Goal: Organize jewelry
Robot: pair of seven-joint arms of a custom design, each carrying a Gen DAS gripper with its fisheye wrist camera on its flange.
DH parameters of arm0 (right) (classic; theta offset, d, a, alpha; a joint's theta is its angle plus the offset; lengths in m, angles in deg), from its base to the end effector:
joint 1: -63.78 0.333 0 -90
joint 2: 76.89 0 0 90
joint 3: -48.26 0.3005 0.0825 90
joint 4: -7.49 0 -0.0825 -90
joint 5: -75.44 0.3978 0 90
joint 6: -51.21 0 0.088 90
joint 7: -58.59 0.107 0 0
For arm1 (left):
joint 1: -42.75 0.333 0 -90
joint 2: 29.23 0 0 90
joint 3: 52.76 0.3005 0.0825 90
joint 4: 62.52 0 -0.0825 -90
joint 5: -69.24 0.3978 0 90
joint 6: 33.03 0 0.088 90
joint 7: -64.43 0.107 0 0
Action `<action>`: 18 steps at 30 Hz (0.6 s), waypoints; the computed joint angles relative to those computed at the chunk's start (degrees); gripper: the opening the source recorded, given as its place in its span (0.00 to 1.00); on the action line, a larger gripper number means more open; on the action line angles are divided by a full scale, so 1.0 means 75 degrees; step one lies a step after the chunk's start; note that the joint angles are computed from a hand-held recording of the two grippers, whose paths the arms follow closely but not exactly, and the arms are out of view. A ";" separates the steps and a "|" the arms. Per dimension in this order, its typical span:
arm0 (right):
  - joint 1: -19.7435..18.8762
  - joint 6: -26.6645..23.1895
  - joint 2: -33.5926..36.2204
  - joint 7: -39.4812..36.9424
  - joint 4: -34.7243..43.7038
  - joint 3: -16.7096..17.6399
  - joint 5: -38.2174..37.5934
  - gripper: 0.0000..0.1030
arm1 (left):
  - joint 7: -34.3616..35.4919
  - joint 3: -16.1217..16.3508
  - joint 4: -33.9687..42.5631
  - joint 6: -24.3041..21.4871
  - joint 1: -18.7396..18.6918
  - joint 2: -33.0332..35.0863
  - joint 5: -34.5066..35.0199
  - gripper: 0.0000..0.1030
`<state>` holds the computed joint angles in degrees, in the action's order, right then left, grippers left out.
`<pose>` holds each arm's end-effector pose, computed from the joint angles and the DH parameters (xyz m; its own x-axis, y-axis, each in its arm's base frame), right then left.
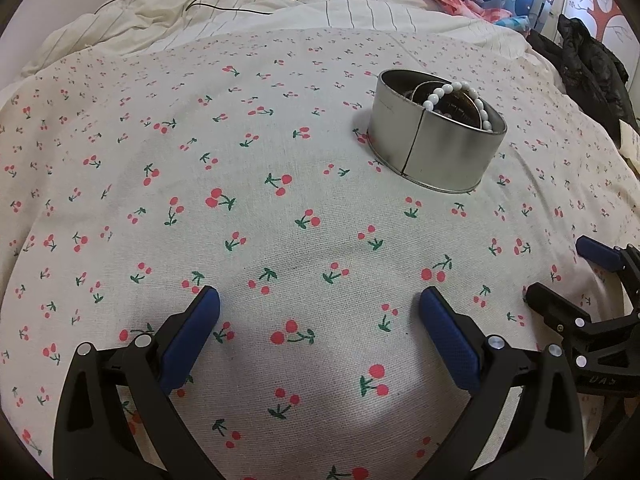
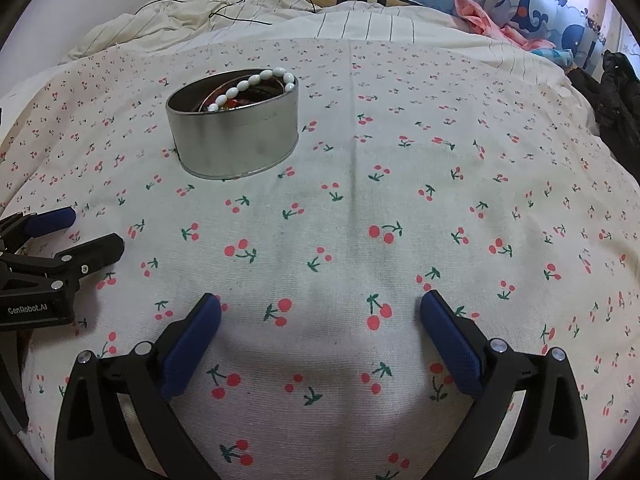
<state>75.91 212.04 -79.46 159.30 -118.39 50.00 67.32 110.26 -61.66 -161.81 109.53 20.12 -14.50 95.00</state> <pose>0.5628 0.1461 0.4557 0.1709 -0.9853 0.0056 -0.7781 -0.1385 -0.6126 0.5838 -0.3505 0.4657 -0.0637 -0.9974 0.0342 -0.8316 0.0341 -0.5544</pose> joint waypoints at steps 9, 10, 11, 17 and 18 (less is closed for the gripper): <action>-0.0003 0.0076 -0.0007 -0.0031 -0.0049 -0.0005 0.0069 0.93 | 0.0032 0.0008 0.0066 -0.0069 -0.0019 0.0052 -0.0009 0.93; -0.0004 0.0076 -0.0007 -0.0031 -0.0049 -0.0005 0.0069 0.93 | 0.0033 0.0011 0.0060 -0.0065 -0.0019 0.0048 -0.0009 0.93; -0.0004 0.0079 -0.0007 -0.0040 -0.0049 -0.0007 0.0083 0.93 | 0.0035 0.0012 0.0064 -0.0071 -0.0020 0.0051 -0.0008 0.93; -0.0010 0.0088 -0.0004 -0.0032 -0.0049 -0.0005 0.0068 0.93 | 0.0015 0.0025 0.0122 -0.0142 -0.0054 0.0093 0.0052 0.93; -0.0010 0.0087 -0.0004 -0.0044 -0.0051 -0.0007 0.0076 0.93 | 0.0018 0.0026 0.0126 -0.0147 -0.0054 0.0096 0.0055 0.93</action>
